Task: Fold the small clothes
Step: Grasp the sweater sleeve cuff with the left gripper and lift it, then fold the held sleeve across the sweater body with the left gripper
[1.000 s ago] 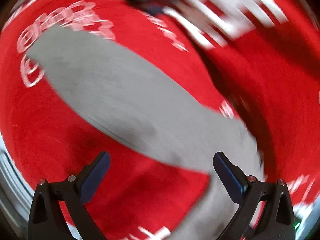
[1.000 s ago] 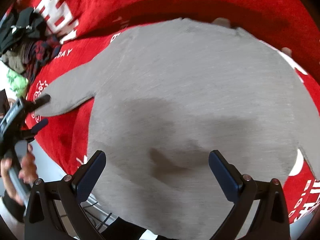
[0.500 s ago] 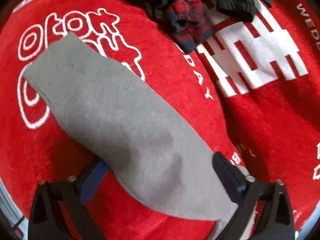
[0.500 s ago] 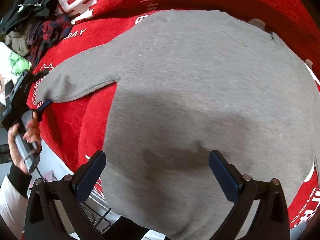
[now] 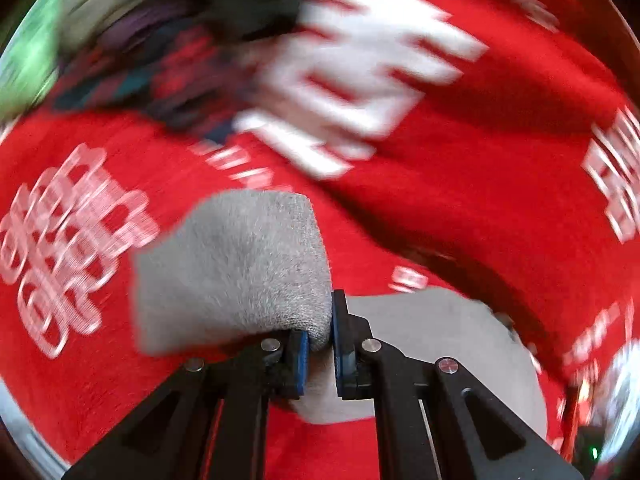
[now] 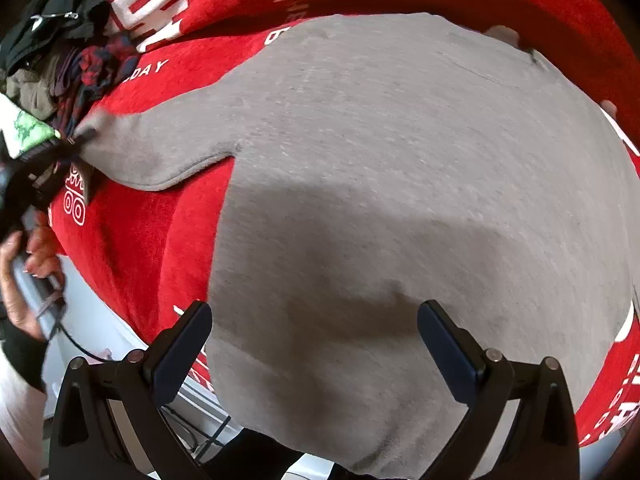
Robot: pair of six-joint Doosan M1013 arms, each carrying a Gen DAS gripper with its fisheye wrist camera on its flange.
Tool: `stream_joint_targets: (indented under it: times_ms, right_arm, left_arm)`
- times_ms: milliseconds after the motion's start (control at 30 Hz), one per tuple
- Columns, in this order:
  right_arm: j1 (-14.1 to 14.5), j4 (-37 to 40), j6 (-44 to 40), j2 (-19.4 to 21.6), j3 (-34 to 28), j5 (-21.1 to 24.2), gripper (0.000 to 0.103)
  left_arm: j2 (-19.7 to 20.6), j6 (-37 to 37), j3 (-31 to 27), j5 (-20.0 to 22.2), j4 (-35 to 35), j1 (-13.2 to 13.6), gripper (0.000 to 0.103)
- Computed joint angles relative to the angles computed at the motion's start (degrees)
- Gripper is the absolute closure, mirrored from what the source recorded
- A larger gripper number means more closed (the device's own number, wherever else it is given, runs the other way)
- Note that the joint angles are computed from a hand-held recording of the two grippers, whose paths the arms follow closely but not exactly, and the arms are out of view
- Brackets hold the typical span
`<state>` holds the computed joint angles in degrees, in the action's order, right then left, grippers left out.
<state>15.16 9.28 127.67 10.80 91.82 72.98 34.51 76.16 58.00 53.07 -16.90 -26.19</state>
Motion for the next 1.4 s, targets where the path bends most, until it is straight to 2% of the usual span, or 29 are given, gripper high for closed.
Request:
stream_joint_targets:
  times_ms: [100, 200, 333, 467, 700, 733, 767, 800, 833, 867, 967, 1100, 1167, 1267, 1400]
  right_arm:
    - [-0.6, -0.7, 2.6, -1.8, 1.6, -0.3, 0.001]
    - [-1.8, -1.8, 5.6, -4.3, 3.8, -1.3, 0.001]
    - [-4.1, -3.0, 9.4, -7.8, 7.1, -1.7, 0.001]
    - [-7.1, -3.6, 13.6, -11.8, 11.2, -2.3, 0.001]
    - [-11.0, -2.7, 15.6, -15.5, 16.4, -3.1, 0.001]
    - [-11.4, -2.5, 15.5, -15.9, 16.9, -3.2, 0.001]
    - [-11.7, -2.4, 15.4, -16.2, 17.2, -3.4, 0.001]
    - [-11.9, -2.3, 15.4, -16.4, 17.3, -3.5, 0.001]
    - [-12.1, -2.3, 15.2, -16.4, 17.3, -3.5, 0.001]
    - [-12.3, -2.4, 14.9, -16.4, 17.2, -3.5, 0.001]
    - [-13.0, -3.2, 12.9, -15.7, 16.3, -3.6, 0.001]
    - [-11.6, -6.0, 11.9, -13.6, 13.6, -3.1, 0.001]
    - [-10.8, -8.6, 9.8, -12.5, 11.8, -2.9, 0.001]
    - [-8.6, -12.1, 4.8, -9.4, 8.0, -4.2, 0.001]
    - [-5.0, -17.7, -4.2, -3.2, 1.7, -4.3, 0.001]
  left_arm:
    - [2.0, 9.5, -5.0, 2.2, -5.1, -2.9, 0.092]
    - [4.7, 15.0, -9.8, 4.9, -7.4, -6.3, 0.092]
    - [8.6, 17.4, -15.6, 10.6, -9.7, -10.3, 0.092]
    - [11.3, 18.1, -18.3, 17.1, -6.4, -14.2, 0.092]
    - [11.7, 17.6, -16.4, 22.0, 0.2, -16.9, 0.09]
    - [11.7, 16.9, -16.3, 22.4, 1.9, -17.1, 0.075]
    - [11.3, 16.3, -15.9, 22.2, 4.3, -17.6, 0.047]
    - [10.4, 15.3, -14.6, 20.5, 6.8, -18.0, 0.034]
    - [9.7, 15.2, -13.7, 19.3, 7.5, -17.7, 0.013]
    - [8.9, 14.4, -12.8, 18.0, 8.9, -17.8, 0.001]
    - [7.3, 13.9, -11.6, 16.9, 10.5, -17.5, 0.001]
    - [4.9, 11.9, -9.3, 16.4, 13.5, -16.2, 0.001]
    - [5.2, 10.1, -10.4, 17.3, 16.2, -15.5, 0.001]
    - [4.5, 5.3, -9.0, 18.5, 21.8, -14.0, 0.001]
    - [3.3, 4.8, -6.1, 20.3, 23.7, -12.2, 0.001]
